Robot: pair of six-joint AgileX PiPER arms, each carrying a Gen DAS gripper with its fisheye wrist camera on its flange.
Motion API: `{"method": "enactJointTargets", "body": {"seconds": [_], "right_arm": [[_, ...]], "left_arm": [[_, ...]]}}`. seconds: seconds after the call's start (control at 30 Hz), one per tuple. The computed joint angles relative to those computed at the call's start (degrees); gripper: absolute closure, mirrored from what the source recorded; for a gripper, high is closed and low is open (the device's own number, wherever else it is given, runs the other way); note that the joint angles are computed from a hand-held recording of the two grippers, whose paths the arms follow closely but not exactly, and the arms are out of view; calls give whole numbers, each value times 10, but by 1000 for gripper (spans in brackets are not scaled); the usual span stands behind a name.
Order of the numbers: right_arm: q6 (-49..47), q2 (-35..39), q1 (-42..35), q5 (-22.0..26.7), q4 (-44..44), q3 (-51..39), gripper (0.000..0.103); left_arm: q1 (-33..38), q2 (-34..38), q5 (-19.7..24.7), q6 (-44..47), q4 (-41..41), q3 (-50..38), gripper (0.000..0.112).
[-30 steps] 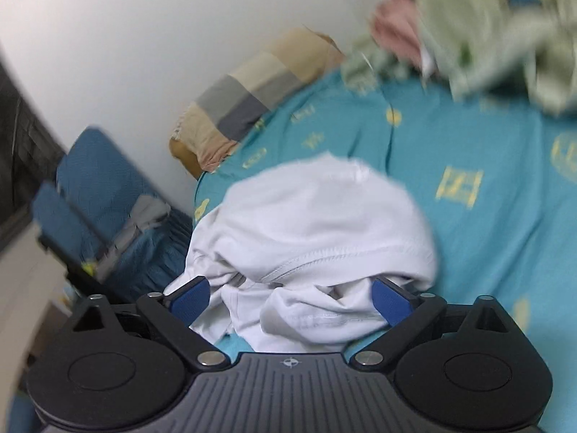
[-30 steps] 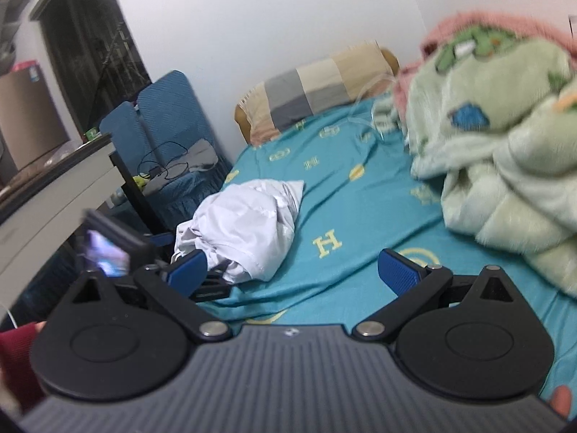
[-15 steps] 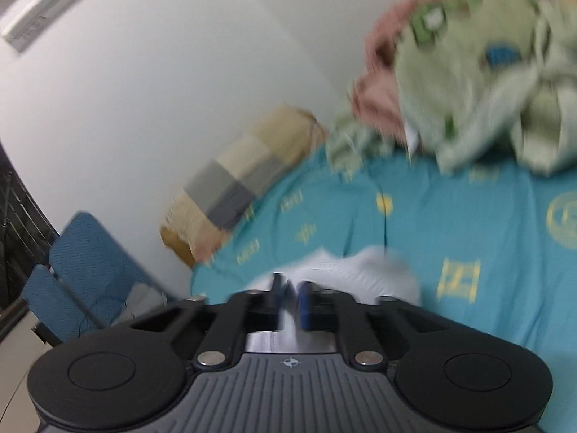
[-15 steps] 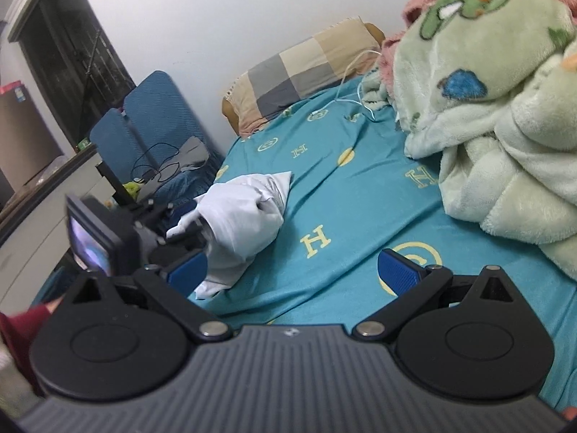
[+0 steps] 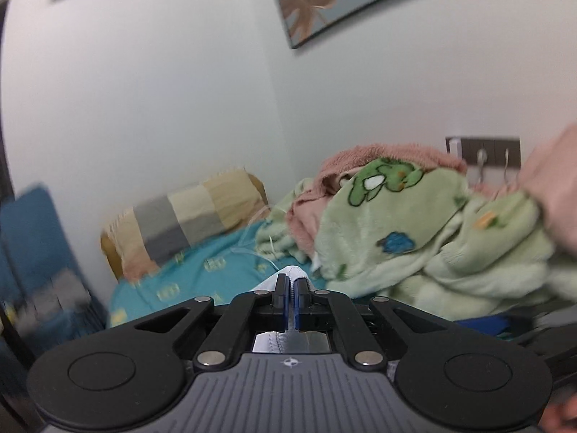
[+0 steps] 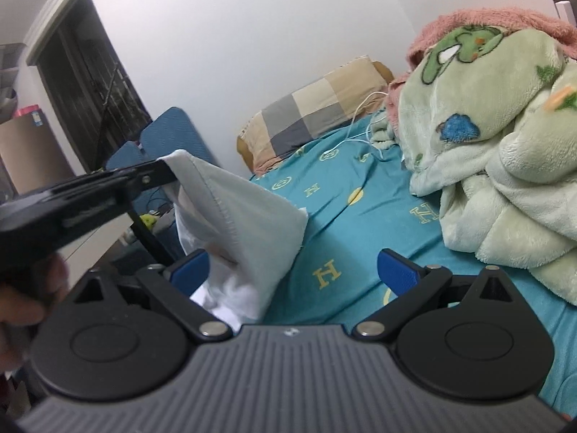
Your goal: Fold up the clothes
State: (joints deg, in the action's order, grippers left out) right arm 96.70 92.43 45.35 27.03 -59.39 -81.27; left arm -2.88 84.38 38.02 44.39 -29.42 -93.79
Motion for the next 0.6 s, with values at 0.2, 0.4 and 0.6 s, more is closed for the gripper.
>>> {"method": "enactJointTargets", "body": {"seconds": [0.2,0.4,0.6], "right_arm": [[-119,30,7,-23,78,-36,30],[-231,104,12,-5,171,-137,33],[-377,235,-26,27,380,-321,74]], "left_arm": [[118,-54,31,113,-245,125,109],[239,-34,122,177,-387,148,108],[311,14,157,214,-414,145,107]]}}
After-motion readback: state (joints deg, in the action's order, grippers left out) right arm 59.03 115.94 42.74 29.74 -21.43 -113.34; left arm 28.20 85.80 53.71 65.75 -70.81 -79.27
